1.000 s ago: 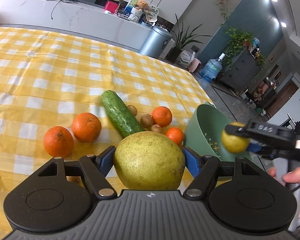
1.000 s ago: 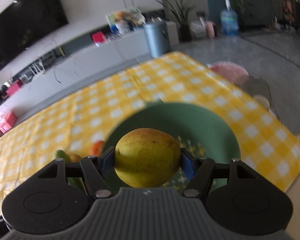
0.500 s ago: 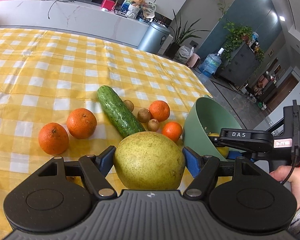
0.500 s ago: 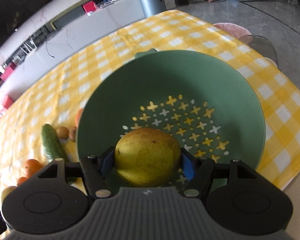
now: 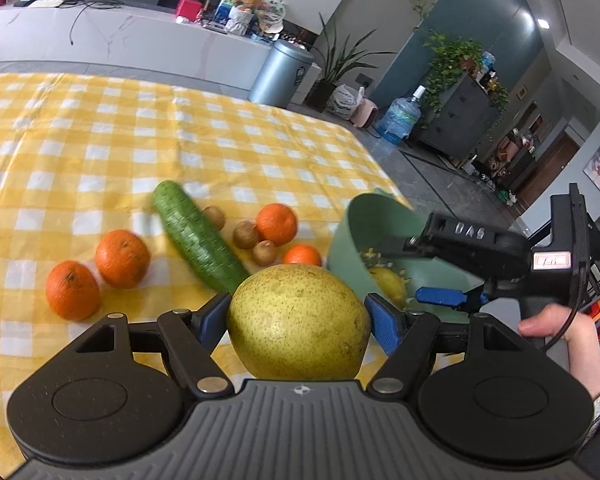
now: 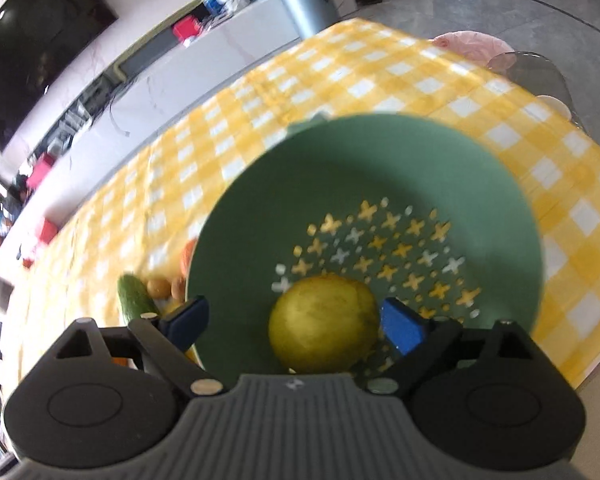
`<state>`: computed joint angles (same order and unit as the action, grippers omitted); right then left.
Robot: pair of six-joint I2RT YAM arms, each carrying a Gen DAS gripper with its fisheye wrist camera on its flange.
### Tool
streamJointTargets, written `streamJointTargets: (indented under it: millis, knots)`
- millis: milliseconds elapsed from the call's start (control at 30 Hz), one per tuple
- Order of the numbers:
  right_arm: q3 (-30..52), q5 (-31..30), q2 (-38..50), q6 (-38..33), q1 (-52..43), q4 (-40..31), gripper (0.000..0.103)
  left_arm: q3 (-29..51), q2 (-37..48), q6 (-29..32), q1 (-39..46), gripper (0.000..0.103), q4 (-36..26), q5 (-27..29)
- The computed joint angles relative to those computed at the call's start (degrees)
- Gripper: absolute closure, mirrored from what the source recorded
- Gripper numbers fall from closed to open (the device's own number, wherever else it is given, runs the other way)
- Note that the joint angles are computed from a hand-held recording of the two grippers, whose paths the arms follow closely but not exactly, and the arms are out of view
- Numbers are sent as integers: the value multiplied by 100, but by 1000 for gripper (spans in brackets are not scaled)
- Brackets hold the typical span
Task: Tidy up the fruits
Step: 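Carry the large pale pear into the colander with the left gripper while the right gripper withdraws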
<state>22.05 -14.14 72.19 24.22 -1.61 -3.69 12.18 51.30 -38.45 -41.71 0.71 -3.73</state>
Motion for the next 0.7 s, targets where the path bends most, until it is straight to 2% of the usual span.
streamJointTargets:
  millis: [100,200,233,300,467,600,700]
  knots:
    - [-12,364,-760,387,-321,-370,11,259,142,-23,-235,20,-67,-178]
    - [-202,521,-1646,370,-979,-664,8,507,496,30,-365,20,178,-171]
    - [-298,458,-1891,438,-1269,-702,8,614,696,41,-370,20,296,-95]
    - [-473,-106,-2114,343,-2131,-596,8,836,1185,69,-380,20,609,69]
    - [-781,-1045,-1760,342,-3446,56,8,1556,2536,179,-427,20,1132,391]
    - [-635,-1301,-989,247,-3561,427,8,2283,3512,278,-532,20,1312,448]
    - [-628,-1513,-995,57,-3643,372,8,2967,4244,365,-529,20,1247,539]
